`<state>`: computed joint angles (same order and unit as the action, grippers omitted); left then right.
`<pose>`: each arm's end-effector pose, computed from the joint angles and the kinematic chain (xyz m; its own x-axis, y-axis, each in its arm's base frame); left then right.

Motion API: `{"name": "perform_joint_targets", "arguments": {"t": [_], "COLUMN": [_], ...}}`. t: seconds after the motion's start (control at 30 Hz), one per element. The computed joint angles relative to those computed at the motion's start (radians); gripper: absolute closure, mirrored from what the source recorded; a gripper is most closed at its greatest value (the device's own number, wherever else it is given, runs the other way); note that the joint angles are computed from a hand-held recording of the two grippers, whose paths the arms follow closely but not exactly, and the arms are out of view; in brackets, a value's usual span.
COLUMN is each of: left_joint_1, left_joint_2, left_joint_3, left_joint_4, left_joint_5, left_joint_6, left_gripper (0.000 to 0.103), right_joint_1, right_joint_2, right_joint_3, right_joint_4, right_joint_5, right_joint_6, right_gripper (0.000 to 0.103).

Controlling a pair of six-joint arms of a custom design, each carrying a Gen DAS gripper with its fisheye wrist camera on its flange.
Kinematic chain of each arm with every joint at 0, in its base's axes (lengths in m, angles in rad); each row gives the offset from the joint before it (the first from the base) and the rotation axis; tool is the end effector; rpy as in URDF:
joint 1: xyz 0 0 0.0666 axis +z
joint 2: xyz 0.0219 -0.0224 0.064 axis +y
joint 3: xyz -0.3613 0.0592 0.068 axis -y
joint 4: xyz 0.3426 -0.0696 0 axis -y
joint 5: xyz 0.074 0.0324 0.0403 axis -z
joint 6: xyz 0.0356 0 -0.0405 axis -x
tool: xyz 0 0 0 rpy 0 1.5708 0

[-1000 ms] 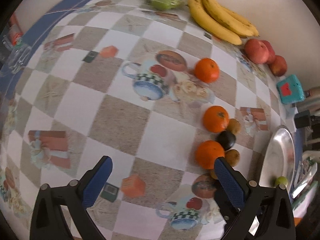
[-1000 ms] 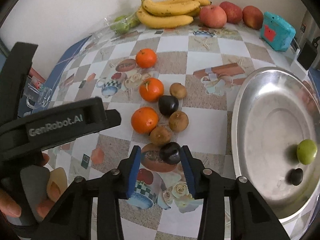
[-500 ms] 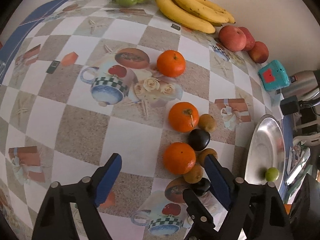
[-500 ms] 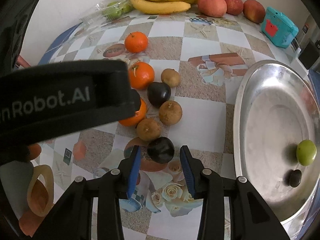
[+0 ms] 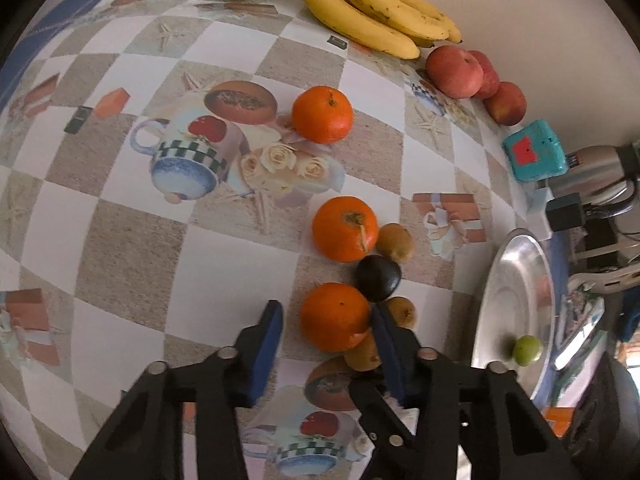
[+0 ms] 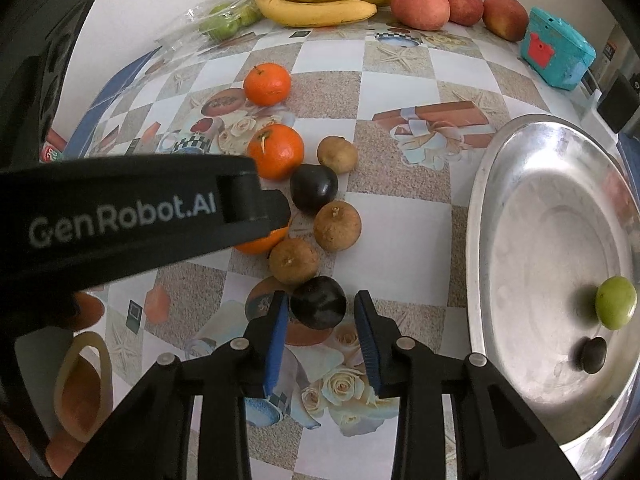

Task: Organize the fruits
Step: 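Grasp a tangerine with the left gripper while the right grasps another dark plum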

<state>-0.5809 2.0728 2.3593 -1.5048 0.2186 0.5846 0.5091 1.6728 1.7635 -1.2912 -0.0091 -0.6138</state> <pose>0.5150 -0.3478 0.4093 -0.9845 0.0018 -0.1756 0.0660 0.9305 -0.3603 0.4427 0.2470 0.4119 -0.9478 0.1306 -0.2909 0.0681 0.9742 0.2154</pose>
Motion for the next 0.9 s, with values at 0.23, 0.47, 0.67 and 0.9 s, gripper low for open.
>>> {"name": "perform_joint_targets", "arguments": {"t": [0.23, 0.47, 0.67, 0.9], "left_joint_1": [0.0, 0.006, 0.009, 0.009], "left_joint_2": [-0.009, -0.015, -0.031, -0.046], "left_joint_3": [-0.012, -0.01, -0.018, -0.009], "left_joint_4": [0.019, 0.015, 0.031, 0.039], "left_joint_5": [0.01, -0.012, -0.027, -0.054], "left_joint_6": [0.005, 0.013, 0.021, 0.03], "left_gripper": [0.066, 0.066, 0.066, 0.066], "right_joint_1": [-0.014, -0.012, -0.026, -0.041], "right_joint_2": [-0.01, -0.015, -0.023, -0.06], "right_joint_3": [-0.013, -0.021, -0.03, -0.046], "right_joint_4": [0.01, 0.014, 0.019, 0.038], "right_joint_5": [-0.022, -0.027, -0.046, -0.052], "right_joint_6": [0.007, -0.001, -0.001, -0.018], "right_gripper": [0.074, 0.075, 0.075, 0.075]}}
